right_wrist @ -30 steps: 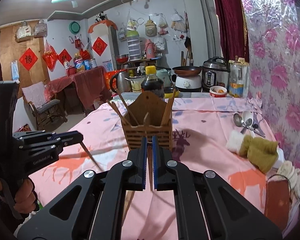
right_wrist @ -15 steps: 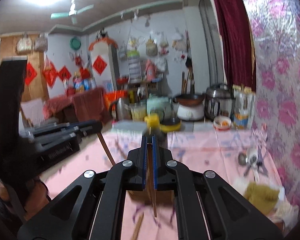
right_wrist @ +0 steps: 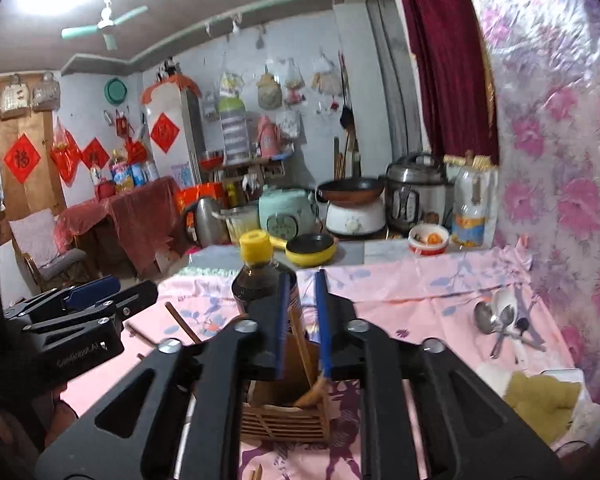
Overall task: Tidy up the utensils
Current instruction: 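Open both grippers over the holder and move them back toward the sheet, then move both open grippers toward the last chopsticks lying on the sheet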
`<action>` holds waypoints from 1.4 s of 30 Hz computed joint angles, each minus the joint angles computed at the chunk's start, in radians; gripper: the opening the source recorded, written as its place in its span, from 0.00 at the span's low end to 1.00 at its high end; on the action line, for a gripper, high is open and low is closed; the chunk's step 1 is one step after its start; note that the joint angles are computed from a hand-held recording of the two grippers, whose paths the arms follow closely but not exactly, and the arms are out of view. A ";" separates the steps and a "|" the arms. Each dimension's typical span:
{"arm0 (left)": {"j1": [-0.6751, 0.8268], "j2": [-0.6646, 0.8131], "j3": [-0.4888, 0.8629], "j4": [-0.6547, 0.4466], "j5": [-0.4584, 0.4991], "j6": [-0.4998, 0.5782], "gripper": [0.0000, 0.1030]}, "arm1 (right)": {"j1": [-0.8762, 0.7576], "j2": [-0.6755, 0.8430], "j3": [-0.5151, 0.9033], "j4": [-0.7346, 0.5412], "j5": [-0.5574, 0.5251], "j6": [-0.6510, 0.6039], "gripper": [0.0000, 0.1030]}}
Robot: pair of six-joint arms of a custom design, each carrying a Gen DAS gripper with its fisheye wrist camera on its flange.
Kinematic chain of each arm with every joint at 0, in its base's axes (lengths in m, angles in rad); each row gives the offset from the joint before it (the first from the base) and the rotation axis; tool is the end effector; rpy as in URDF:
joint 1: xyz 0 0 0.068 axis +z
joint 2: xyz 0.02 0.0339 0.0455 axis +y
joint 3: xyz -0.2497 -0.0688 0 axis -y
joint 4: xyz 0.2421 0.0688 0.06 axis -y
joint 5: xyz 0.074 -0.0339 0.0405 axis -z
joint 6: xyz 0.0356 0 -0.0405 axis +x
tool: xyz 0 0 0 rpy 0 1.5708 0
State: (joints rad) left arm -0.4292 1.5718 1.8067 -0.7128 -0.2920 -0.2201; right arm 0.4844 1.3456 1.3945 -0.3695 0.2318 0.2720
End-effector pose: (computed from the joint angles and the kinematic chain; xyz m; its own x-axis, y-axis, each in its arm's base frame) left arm 0.3114 -0.1312 0.4282 -0.4444 -0.0266 -0.8954 0.0708 0.9954 -0.0647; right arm 0.2748 0.1354 0.3944 -0.3386 0.1173 -0.9336 -0.1758 0.9668 0.1852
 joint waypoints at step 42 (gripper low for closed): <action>-0.265 -0.764 -1.214 -0.135 -0.260 -0.582 0.94 | 0.734 -0.458 -0.839 -0.187 0.309 0.338 0.84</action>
